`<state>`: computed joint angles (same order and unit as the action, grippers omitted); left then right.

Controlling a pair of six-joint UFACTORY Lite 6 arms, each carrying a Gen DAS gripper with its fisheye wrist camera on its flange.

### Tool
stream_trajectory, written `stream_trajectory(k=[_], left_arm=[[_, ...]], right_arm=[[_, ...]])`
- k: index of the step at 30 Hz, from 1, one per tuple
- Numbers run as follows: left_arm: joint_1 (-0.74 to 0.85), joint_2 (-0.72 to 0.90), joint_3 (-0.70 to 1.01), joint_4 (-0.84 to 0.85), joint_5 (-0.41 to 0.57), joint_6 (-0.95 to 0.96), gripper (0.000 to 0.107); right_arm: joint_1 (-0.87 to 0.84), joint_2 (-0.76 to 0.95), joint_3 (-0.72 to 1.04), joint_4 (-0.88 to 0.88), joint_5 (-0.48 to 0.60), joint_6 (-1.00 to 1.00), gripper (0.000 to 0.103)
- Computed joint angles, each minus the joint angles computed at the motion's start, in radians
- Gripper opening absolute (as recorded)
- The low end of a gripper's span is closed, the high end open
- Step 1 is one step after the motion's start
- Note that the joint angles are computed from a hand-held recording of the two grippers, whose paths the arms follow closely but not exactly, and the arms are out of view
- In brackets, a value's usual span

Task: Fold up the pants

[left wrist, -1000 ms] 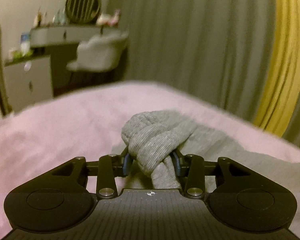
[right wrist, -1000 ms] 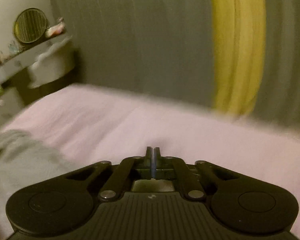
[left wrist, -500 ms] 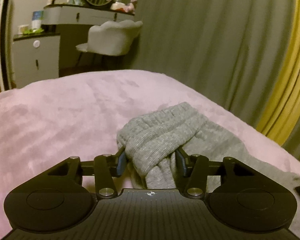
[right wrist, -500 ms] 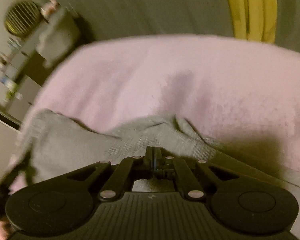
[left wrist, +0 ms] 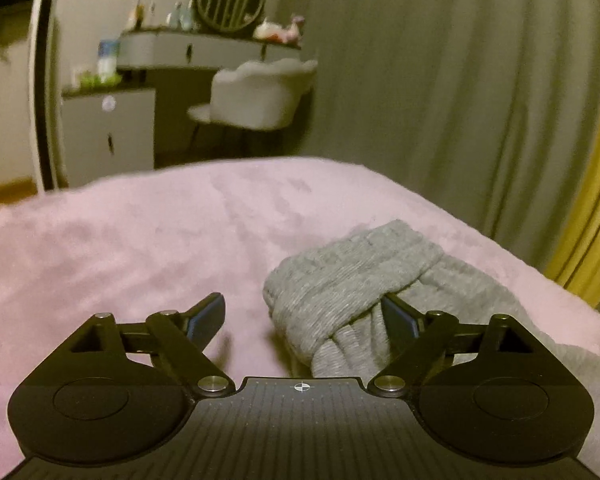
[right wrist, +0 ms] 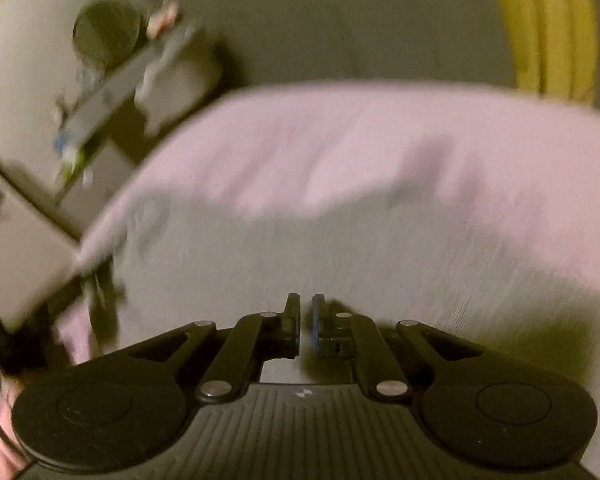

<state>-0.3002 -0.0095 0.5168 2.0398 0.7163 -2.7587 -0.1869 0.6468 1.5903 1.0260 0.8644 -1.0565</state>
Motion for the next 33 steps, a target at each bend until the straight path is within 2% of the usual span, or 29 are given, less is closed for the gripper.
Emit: stream_trajectory(k=[2,4,5,6,7,8,9,11,14,18,20,24,27,29,31,33], left_arm=[[-0.034,-0.050,-0.002,-0.116,0.013,0.083,0.095],[-0.033,-0.143,-0.032,-0.170,-0.011,0.098,0.096],[-0.040,-0.191,-0.053,-0.193,-0.010,0.094,0.098],[-0.050,-0.238,-0.073,-0.218,-0.014,0.097,0.099],[-0.061,-0.276,-0.082,-0.248,-0.033,0.113,0.100],[-0.071,-0.302,-0.084,-0.270,-0.062,0.123,0.100],[-0.085,-0.318,-0.085,-0.278,-0.097,0.119,0.100],[-0.140,-0.311,-0.066,-0.302,-0.162,0.116,0.100],[-0.239,-0.232,-0.014,-0.294,-0.245,0.064,0.100],[-0.377,-0.081,0.087,-0.272,-0.348,0.057,0.100],[-0.429,-0.029,0.125,-0.293,-0.373,0.089,0.100],[-0.529,0.061,0.192,-0.419,-0.360,0.229,0.100],[-0.574,0.106,0.254,-0.573,-0.340,0.403,0.100],[-0.626,0.144,0.291,-0.639,-0.277,0.464,0.100],[-0.654,0.187,0.329,-0.687,-0.228,0.530,0.100],[-0.650,0.226,0.363,-0.726,-0.215,0.587,0.100]], right_arm=[[0.044,-0.016,-0.084,0.038,-0.173,-0.134,0.006],[0.082,-0.115,-0.222,0.220,-0.381,-0.343,0.010],[0.082,-0.169,-0.279,0.325,-0.443,-0.448,0.028],[0.061,-0.217,-0.325,0.430,-0.463,-0.553,0.063],[0.022,-0.276,-0.385,0.534,-0.441,-0.628,0.076],[-0.046,-0.329,-0.443,0.631,-0.377,-0.706,0.085],[-0.130,-0.367,-0.488,0.685,-0.299,-0.765,0.085],[-0.262,-0.410,-0.516,0.669,-0.259,-0.796,0.090],[-0.508,-0.401,-0.474,0.422,-0.220,-0.690,0.093],[-0.816,-0.282,-0.302,0.168,-0.245,-0.534,0.093],[-0.946,-0.144,-0.103,0.024,-0.247,-0.375,0.093],[-1.107,0.157,0.316,-0.206,-0.244,-0.126,0.093],[-1.162,0.377,0.630,-0.321,-0.142,0.007,0.092],[-1.157,0.454,0.732,-0.357,-0.121,0.038,0.092],[-1.142,0.464,0.722,-0.335,-0.158,-0.006,0.092],[-1.124,0.559,0.853,-0.378,-0.157,0.021,0.090]])
